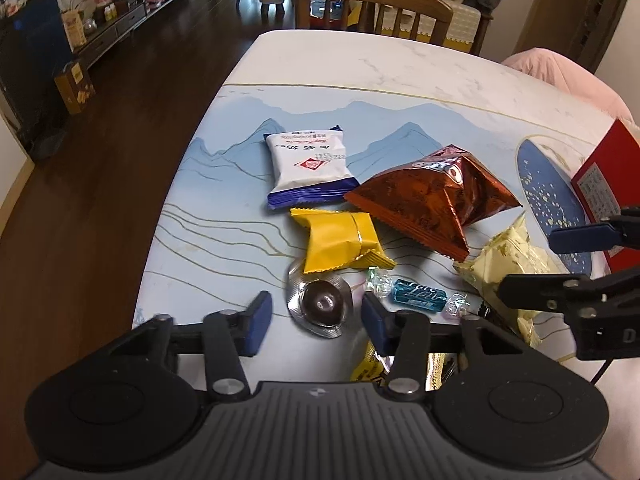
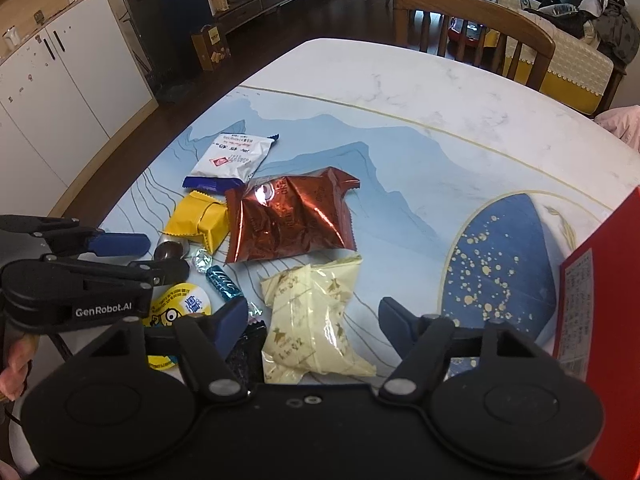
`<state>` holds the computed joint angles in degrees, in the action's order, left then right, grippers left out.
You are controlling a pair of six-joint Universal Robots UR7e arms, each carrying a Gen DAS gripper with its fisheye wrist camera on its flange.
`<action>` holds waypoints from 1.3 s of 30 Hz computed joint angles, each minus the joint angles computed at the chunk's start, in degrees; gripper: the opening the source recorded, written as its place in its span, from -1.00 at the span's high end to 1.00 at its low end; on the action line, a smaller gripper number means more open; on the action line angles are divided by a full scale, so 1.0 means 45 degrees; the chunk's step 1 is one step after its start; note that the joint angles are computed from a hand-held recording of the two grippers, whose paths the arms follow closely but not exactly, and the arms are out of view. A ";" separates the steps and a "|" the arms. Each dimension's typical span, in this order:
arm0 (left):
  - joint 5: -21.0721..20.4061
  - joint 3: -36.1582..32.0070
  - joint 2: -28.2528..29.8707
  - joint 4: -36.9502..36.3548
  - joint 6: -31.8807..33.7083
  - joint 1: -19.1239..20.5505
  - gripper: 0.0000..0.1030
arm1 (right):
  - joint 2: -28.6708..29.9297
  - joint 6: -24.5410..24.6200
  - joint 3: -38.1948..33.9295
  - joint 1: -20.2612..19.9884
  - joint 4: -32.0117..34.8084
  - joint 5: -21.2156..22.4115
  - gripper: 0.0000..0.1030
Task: Organize snacks
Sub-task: 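Grasp the round foil chocolate with the left gripper while the right grasps the cream bag, then carry the round chocolate and cream bag with both grippers over the red box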
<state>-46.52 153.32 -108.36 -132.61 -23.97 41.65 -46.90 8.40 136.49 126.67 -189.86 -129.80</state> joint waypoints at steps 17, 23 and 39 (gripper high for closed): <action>-0.0294 0.0003 -0.0283 -0.0276 -0.0106 0.0233 0.52 | 0.0497 0.0502 -0.0295 0.0361 0.0532 -0.0942 0.29; -0.0419 0.0009 -0.0874 0.0067 -0.0423 0.0235 0.53 | 0.0052 0.1275 -0.0053 0.0727 0.0903 -0.1254 0.32; -0.0812 -0.0631 -0.4442 0.4533 -0.2434 -0.1678 0.53 | -0.2351 0.4490 0.0853 0.2819 0.2842 -0.1911 0.32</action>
<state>-50.18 150.48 -128.35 -112.21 -34.92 34.10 -57.48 28.61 140.33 139.35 -177.07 -138.40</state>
